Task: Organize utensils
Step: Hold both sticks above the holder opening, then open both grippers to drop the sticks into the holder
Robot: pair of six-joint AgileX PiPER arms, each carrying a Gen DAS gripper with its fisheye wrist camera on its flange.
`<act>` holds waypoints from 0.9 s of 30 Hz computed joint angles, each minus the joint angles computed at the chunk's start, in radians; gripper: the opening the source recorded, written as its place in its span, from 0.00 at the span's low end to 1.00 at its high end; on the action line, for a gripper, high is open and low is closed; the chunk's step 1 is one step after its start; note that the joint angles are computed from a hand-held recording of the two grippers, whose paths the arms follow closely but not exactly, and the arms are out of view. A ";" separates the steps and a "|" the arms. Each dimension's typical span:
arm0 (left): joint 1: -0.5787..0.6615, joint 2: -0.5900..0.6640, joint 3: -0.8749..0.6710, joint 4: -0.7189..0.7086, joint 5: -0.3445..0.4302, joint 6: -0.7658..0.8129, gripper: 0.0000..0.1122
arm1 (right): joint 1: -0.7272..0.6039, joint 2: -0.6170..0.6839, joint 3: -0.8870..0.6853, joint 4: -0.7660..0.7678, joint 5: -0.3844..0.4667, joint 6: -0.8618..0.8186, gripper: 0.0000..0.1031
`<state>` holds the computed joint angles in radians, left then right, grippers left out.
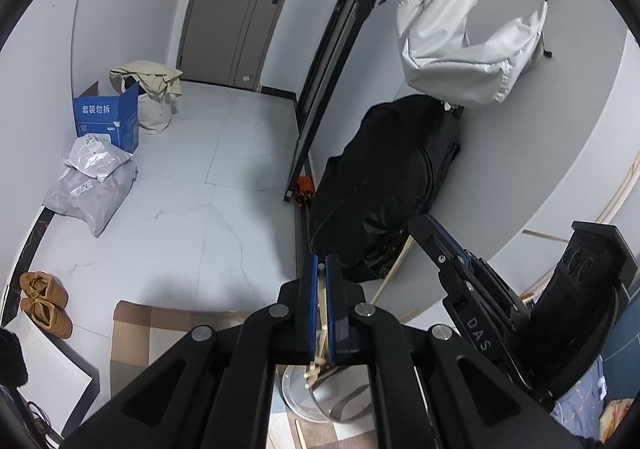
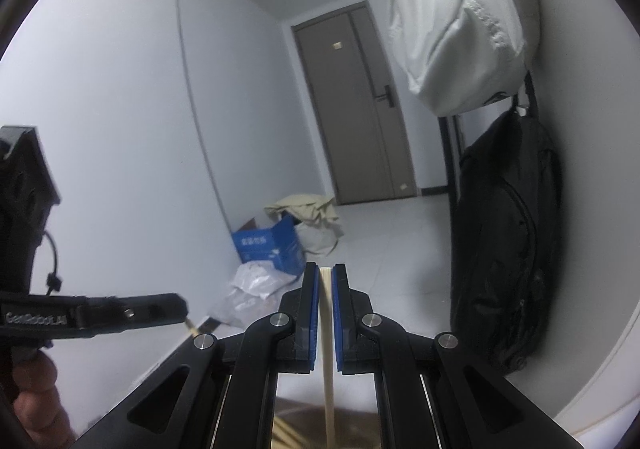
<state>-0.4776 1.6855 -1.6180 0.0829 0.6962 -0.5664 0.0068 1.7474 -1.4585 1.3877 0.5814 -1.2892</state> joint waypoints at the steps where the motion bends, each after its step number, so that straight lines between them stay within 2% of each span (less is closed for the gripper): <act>1: -0.002 -0.005 0.005 0.000 0.003 0.004 0.00 | 0.000 -0.010 0.012 -0.002 0.006 -0.013 0.05; 6: 0.021 -0.009 0.017 -0.099 0.025 0.081 0.00 | -0.005 -0.062 0.077 -0.018 0.040 -0.061 0.06; 9: 0.051 -0.014 0.039 -0.209 0.028 0.131 0.00 | -0.010 -0.072 0.086 -0.070 0.060 -0.022 0.08; 11: 0.056 -0.012 0.037 -0.223 0.041 0.128 0.00 | -0.015 -0.067 0.077 -0.129 0.090 0.035 0.09; 13: 0.052 -0.008 0.028 -0.236 0.065 0.149 0.01 | -0.005 -0.069 0.081 -0.193 0.081 0.081 0.09; 15: 0.045 -0.006 0.022 -0.242 0.094 0.169 0.11 | -0.008 -0.070 0.086 -0.238 0.105 0.118 0.10; 17: 0.033 -0.022 0.048 -0.219 0.091 0.150 0.30 | -0.012 -0.088 0.110 -0.259 0.108 0.130 0.10; 18: 0.031 -0.032 0.060 -0.219 0.093 0.146 0.34 | -0.015 -0.105 0.134 -0.249 0.098 0.117 0.10; 20: 0.030 -0.064 0.092 -0.197 0.081 0.103 0.36 | -0.029 -0.144 0.181 -0.238 0.086 0.105 0.18; 21: 0.026 -0.079 0.102 -0.164 0.080 0.064 0.37 | -0.039 -0.161 0.200 -0.231 0.086 0.103 0.25; 23: 0.027 -0.115 0.129 -0.131 0.075 0.019 0.46 | -0.067 -0.202 0.241 -0.208 0.094 0.091 0.29; 24: 0.020 -0.129 0.139 -0.101 0.069 -0.015 0.49 | -0.079 -0.221 0.258 -0.201 0.097 0.086 0.29; 27: -0.034 -0.188 0.180 0.069 0.073 -0.172 0.54 | -0.114 -0.283 0.305 -0.174 0.115 0.067 0.44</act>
